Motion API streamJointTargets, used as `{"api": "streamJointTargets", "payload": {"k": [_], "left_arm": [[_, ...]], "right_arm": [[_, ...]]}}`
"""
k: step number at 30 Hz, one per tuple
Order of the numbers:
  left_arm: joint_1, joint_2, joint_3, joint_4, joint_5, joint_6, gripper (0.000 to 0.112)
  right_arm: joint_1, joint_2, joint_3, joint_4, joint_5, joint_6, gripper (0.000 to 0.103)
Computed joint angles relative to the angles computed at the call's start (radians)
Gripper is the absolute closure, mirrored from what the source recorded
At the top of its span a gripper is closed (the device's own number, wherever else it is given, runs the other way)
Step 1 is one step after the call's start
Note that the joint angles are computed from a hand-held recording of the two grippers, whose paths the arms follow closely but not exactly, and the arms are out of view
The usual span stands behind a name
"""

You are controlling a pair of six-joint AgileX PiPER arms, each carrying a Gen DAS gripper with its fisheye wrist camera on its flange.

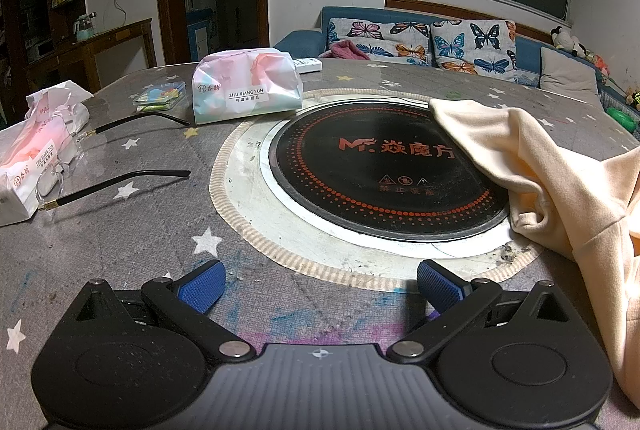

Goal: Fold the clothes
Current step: 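Move both grippers over the crumpled cream sweatshirt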

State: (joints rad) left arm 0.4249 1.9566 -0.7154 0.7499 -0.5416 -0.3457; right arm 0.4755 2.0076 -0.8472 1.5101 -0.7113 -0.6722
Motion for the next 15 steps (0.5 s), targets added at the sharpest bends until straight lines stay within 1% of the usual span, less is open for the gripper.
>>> {"api": "streamJointTargets", "payload": {"k": [7, 10, 12, 15], "left_arm": [[-0.007, -0.006, -0.001, -0.005, 0.011, -0.007, 0.009], [-0.005, -0.008, 0.004, -0.009, 0.011, -0.004, 0.009], [-0.015, -0.004, 0.003, -0.024, 0.017, 0.003, 0.009], [-0.008, -0.033, 0.017, 0.021, 0.027, -0.035, 0.009]], "right_arm": [[-0.009, -0.005, -0.009, 0.008, 0.013, -0.024, 0.000], [-0.019, -0.023, 0.027, -0.039, 0.034, 0.012, 0.000], [-0.015, -0.046, 0.064, -0.071, 0.033, 0.054, 0.000], [-0.002, -0.083, 0.114, -0.090, 0.022, 0.079, 0.000]]}}
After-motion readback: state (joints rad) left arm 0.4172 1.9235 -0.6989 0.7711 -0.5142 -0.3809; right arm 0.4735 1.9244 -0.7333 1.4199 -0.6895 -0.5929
